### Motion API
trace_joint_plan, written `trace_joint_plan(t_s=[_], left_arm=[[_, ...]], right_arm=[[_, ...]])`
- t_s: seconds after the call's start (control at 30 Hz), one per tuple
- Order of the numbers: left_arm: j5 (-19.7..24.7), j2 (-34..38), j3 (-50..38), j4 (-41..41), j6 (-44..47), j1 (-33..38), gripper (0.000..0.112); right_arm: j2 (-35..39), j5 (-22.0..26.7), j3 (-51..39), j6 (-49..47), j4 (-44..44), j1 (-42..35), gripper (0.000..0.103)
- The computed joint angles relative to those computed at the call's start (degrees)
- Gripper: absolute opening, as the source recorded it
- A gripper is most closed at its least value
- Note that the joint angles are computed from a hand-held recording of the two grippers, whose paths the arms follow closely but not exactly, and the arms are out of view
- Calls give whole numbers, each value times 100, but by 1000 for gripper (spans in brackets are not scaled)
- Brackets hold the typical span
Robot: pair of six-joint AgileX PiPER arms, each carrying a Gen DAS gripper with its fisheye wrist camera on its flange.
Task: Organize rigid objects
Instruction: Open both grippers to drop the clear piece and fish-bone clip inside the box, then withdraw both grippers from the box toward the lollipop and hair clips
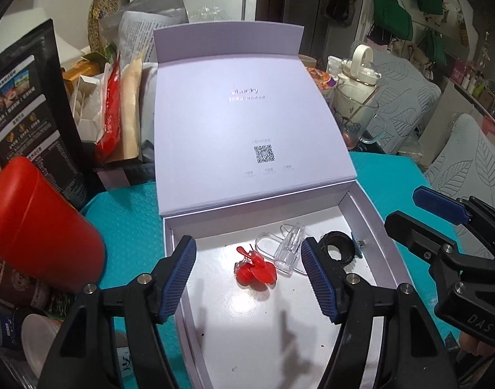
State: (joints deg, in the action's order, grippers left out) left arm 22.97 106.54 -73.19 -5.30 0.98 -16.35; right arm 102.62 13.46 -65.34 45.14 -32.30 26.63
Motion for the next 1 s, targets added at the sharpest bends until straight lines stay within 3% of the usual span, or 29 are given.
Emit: trace_joint_plan(t_s=[0.1, 0.4, 0.57, 1.0], left_arm=[[-31, -158, 115, 179, -211, -23, 67], [-133, -627, 289, 138, -175, -67, 67], [-203, -1065, 424, 587, -516, -181, 67], [-186, -2419, 1115, 1228, -1141, -414, 67]], right_arm=[[-145, -30, 88, -130, 161, -7, 57], [-641, 321, 286, 1097, -1047, 305, 57], [-1005, 462, 459, 1521, -1375, 461, 57], [-2008, 1506, 765, 2219, -2127, 1214, 60]])
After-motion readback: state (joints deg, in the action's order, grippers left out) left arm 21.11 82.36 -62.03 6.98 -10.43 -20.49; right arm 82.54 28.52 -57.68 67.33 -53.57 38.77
